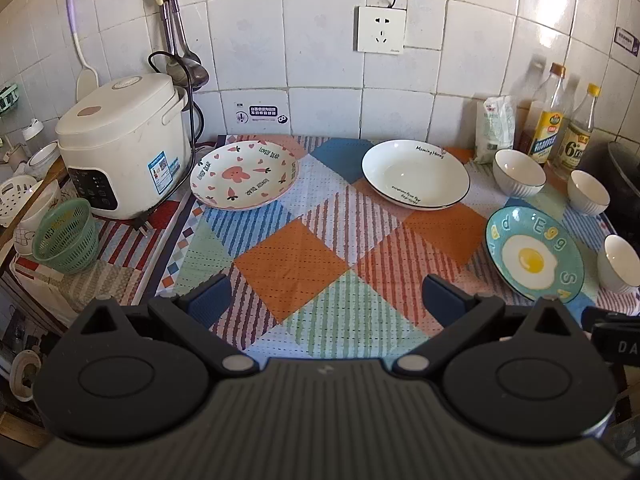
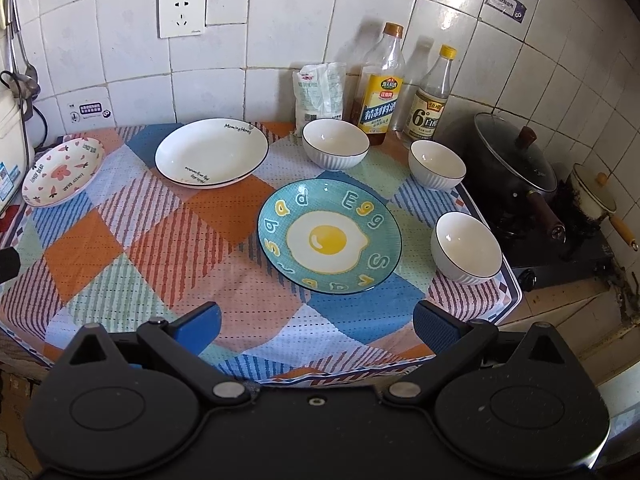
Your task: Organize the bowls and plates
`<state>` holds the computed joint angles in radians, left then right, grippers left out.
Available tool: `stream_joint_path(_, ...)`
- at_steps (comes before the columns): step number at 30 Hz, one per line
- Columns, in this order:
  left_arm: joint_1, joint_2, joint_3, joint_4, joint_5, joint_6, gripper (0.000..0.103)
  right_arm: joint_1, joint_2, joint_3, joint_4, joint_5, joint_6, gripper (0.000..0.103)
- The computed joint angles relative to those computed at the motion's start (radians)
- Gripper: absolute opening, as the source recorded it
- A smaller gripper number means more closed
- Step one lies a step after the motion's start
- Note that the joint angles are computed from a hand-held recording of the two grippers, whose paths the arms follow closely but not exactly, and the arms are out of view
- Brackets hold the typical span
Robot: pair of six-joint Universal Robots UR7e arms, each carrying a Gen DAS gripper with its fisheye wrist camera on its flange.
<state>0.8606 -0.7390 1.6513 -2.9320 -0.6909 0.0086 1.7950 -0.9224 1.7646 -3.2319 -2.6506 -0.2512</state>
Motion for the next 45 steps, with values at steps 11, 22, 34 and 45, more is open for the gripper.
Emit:
stream_joint_path(11,0.021,0.019,-0.036,0.051,-0.048,0.0,0.101,-0.024,0.004,-0.008,0.049,0.003,0.024,0.103)
stream_joint_path(22,0.06,0.04,-0.111,0.082,-0.166,0.007,0.1,-0.068,0.034,0.009,-0.286,0.26,-0.232,0.103)
stream_joint_path(34,0.178,0.263,-0.448,0.042,-0.226,0.117,0.1,-0.204,0.142,-0.119,-0.362,0.757,-0.399,0.087)
stream_joint_path(45,0.25,0.497,-0.84,0.243,-0.32,0.159,0.098,-0.306,0.249,-0.336,-0.074,0.849,-0.058,0.062)
